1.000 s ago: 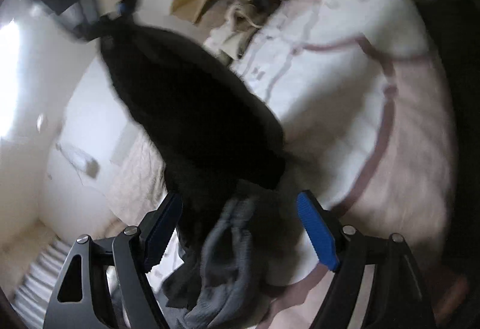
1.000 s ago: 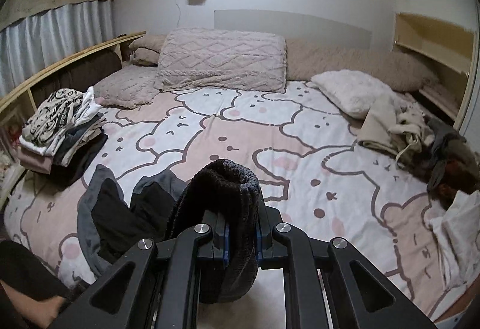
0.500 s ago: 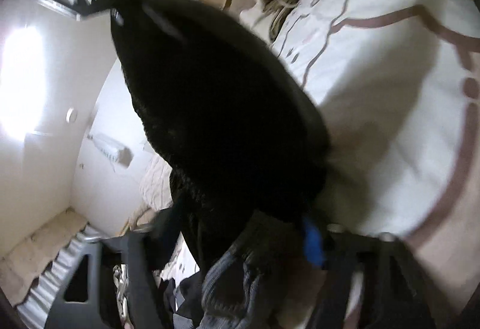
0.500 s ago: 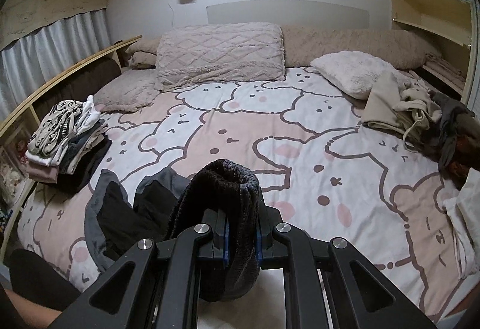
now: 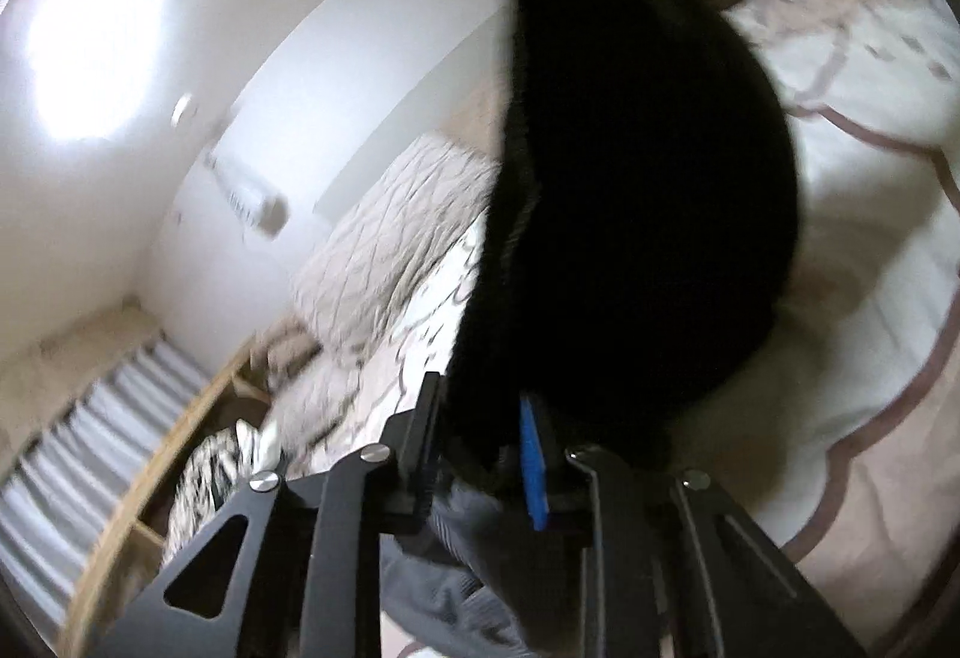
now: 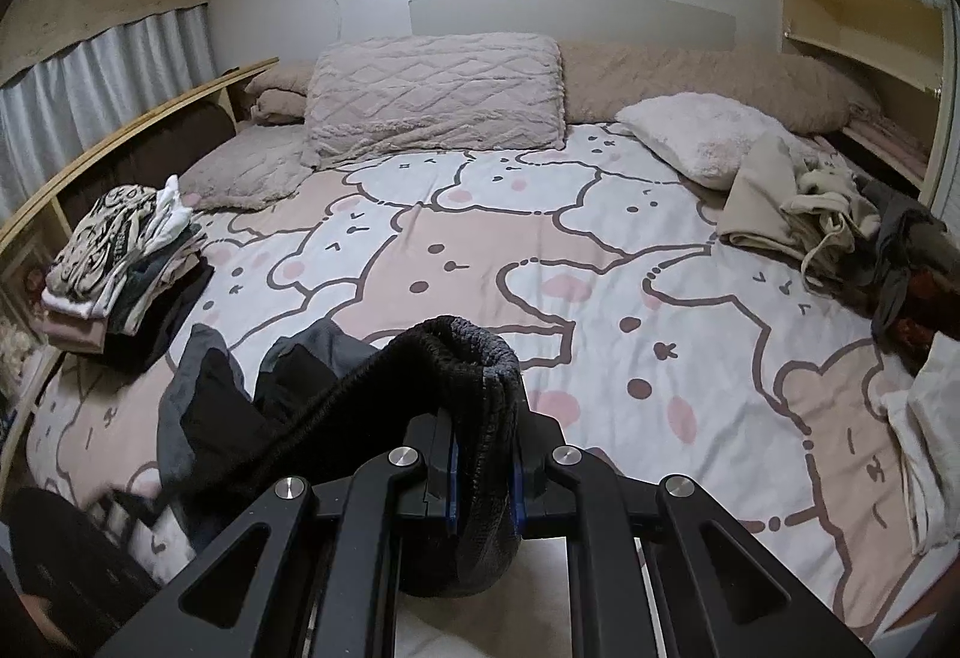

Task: Fold clothes

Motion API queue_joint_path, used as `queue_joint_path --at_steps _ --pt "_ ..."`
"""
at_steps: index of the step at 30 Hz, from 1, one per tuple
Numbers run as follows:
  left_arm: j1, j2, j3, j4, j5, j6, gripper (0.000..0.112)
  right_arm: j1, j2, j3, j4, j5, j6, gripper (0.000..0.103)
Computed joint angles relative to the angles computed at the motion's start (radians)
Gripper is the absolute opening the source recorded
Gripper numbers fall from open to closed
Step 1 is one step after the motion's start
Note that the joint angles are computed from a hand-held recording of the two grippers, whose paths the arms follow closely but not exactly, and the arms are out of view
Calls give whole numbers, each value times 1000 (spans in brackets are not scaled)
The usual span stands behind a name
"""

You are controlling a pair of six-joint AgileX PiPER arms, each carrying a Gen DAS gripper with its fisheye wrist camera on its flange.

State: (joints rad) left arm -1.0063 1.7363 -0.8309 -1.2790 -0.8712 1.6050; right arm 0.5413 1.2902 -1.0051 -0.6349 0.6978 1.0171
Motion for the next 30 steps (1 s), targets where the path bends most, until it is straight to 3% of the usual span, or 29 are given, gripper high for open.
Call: queue_joint_path --at_steps 9,16,17,20,22,30 --pt "159 -118 -30 -102 273 84 11 143 -1 -32 -125 129 58 12" --pt "179 -215 52 -28 342 65 11 235 -57 -30 -167 225 88 12" --pt "177 -220 59 -35 349 77 13 242 -63 -31 -166 231 85 12" --pt "164 -222 82 -14 363 89 32 251 -70 -37 -156 235 69 12" --pt "149 -216 97 13 367 91 58 244 -67 -44 -150 225 61 12" --pt "60 -175 149 107 346 63 59 157 -9 -111 -58 138 -20 12"
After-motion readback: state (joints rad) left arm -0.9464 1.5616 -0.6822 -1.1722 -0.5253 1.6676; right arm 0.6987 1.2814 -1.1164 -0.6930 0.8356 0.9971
